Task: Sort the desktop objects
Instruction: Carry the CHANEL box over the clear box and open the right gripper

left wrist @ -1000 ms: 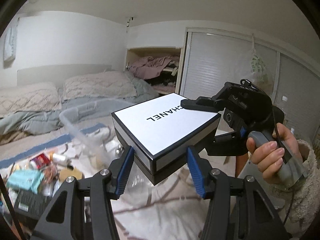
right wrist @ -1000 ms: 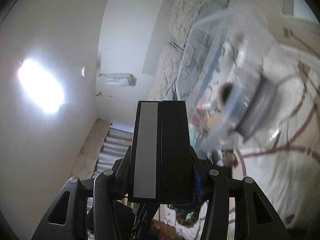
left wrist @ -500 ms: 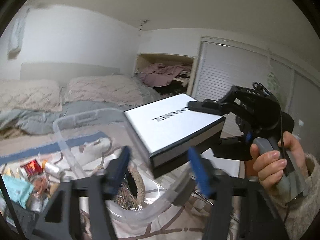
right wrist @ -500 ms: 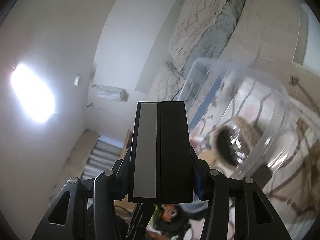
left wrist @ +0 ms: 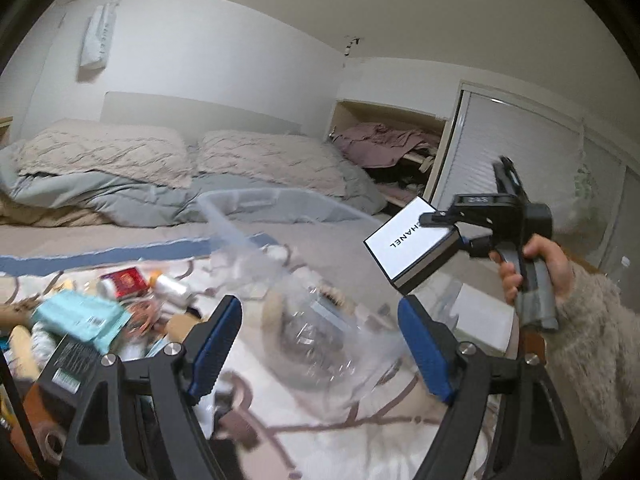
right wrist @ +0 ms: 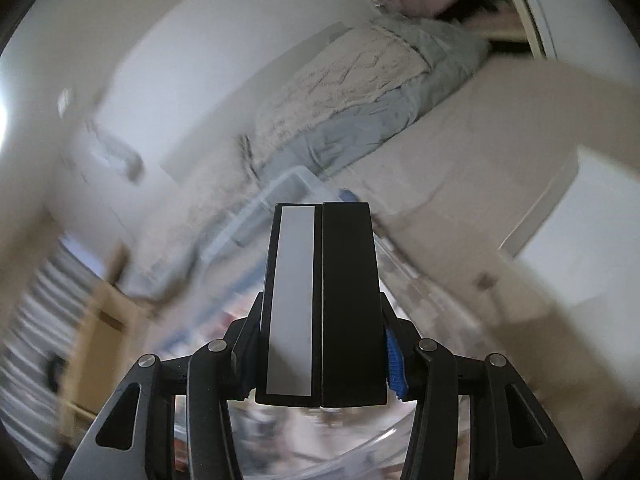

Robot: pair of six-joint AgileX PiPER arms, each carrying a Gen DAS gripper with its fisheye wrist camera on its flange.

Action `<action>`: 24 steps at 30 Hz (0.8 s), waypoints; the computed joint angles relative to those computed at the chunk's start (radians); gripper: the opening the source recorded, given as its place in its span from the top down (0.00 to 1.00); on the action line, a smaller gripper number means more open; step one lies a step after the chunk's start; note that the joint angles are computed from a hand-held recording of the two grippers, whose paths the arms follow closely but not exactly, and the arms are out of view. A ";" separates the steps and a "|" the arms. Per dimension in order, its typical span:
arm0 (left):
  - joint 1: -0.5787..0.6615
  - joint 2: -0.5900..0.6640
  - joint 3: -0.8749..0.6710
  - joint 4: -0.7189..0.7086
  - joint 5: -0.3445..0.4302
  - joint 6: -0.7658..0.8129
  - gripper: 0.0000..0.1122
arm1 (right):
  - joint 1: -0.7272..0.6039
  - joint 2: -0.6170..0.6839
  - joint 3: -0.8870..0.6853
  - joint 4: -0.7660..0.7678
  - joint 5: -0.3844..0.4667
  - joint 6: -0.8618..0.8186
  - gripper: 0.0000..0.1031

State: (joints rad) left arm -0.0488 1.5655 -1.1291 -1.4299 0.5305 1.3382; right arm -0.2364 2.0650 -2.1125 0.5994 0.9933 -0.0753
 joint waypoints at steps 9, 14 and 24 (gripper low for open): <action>0.067 -0.083 0.147 0.025 0.048 0.022 0.28 | 0.212 0.071 -0.127 -0.512 0.095 -0.012 0.51; 0.092 -0.097 0.189 -0.022 0.072 0.074 0.28 | 0.240 0.109 -0.162 -0.626 0.130 0.017 0.51; 0.118 -0.103 0.206 -0.045 0.101 0.102 0.28 | 0.284 0.168 -0.256 -0.812 0.191 0.075 0.50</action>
